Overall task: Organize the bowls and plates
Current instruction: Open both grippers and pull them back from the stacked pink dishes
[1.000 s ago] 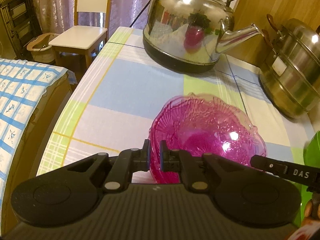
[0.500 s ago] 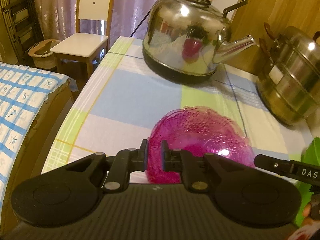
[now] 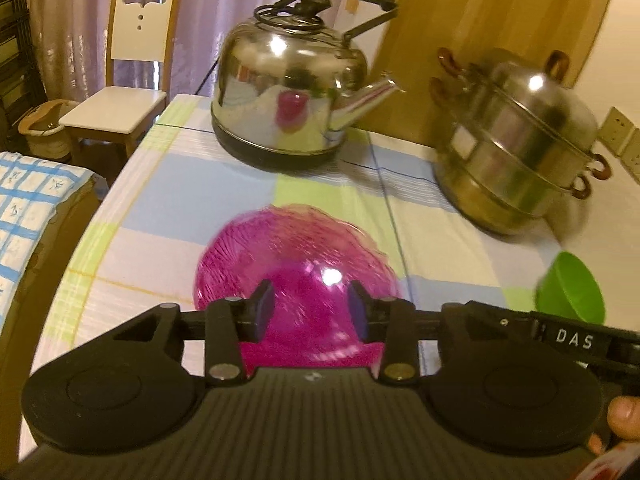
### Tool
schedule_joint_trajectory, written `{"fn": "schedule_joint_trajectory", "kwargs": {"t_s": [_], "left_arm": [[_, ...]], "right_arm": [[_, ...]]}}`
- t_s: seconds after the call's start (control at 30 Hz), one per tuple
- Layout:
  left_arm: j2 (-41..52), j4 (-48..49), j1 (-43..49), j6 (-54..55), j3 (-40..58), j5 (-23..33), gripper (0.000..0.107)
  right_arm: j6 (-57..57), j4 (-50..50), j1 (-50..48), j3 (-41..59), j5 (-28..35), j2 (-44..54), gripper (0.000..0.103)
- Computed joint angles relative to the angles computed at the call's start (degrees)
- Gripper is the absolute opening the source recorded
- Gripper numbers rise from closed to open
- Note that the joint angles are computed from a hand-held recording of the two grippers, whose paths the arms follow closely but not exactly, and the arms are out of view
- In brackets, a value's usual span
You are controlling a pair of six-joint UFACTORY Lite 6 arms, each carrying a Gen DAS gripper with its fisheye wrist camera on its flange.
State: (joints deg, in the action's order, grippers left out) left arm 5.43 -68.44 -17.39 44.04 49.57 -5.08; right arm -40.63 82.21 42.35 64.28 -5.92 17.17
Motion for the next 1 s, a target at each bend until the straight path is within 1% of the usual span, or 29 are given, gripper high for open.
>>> {"fn": "schedule_joint_trajectory", "kwargs": {"t_s": [0.07, 0.13, 0.17, 0.27, 0.3, 0.33, 0.43, 0.5, 0.57, 0.67, 0.73, 0.87, 0.93, 1.0], "left_arm": [[-2.90, -2.93, -1.61, 1.68, -2.49, -0.21, 0.038], [-5.92, -8.81, -3.87, 6.13, -4.90, -1.24, 0.041], [-7.51, -9.52, -5.10, 5.91, -6.21, -1.91, 0.041], [-12.73, -12.76, -9.40, 6.66, -10.18, -3.82, 0.052], [-14.60, -15.25, -11.05, 8.19, -11.61, -4.88, 0.056], [-16.26, -18.69, -12.85, 10.53, -12.79, -6.04, 0.058], [-20.22, -26.54, -18.47, 15.36, -15.64, -9.50, 0.061], [-22.40, -29.60, -22.80, 16.00, -17.33, -12.34, 0.062], [-24.05, -32.99, -27.66, 16.16, -18.56, -15.71, 0.065], [-25.27, -37.09, -34.77, 15.31, -19.64, -19.71, 0.066], [-25.36, -40.26, -40.25, 15.06, -19.45, -23.35, 0.066], [-25.71, -43.90, -50.19, 12.40, -19.09, -29.33, 0.068], [-25.11, -45.52, -55.94, 10.61, -18.36, -33.73, 0.074], [-24.50, -45.89, -60.50, 7.70, -17.75, -36.56, 0.079]], "right_arm": [[-1.59, 1.90, 0.26, -4.48, -1.28, -4.47, 0.054], [-0.85, 2.14, 0.42, -8.99, -2.11, -8.92, 0.054], [-0.40, 2.49, 0.79, -11.56, -2.82, -11.53, 0.054], [-5.12, 9.51, 2.46, -19.03, -5.92, -20.01, 0.054], [-7.24, 12.27, 3.29, -21.39, -7.22, -22.91, 0.054], [-10.87, 16.44, 4.21, -23.57, -8.67, -25.91, 0.054], [-17.73, 24.83, 8.14, -30.00, -14.44, -34.68, 0.054], [-20.90, 30.20, 11.71, -34.30, -19.16, -40.95, 0.054], [-22.86, 35.45, 15.70, -38.07, -24.25, -47.22, 0.054], [-23.42, 41.98, 23.84, -42.36, -33.19, -55.72, 0.054], [-22.19, 45.29, 29.88, -43.99, -39.34, -59.70, 0.056], [-15.04, 48.94, 46.98, -45.81, -54.49, -65.37, 0.059], [-9.23, 51.28, 57.11, -45.59, -62.57, -66.03, 0.061], [-2.34, 53.68, 67.35, -45.01, -69.33, -65.18, 0.062]]}}
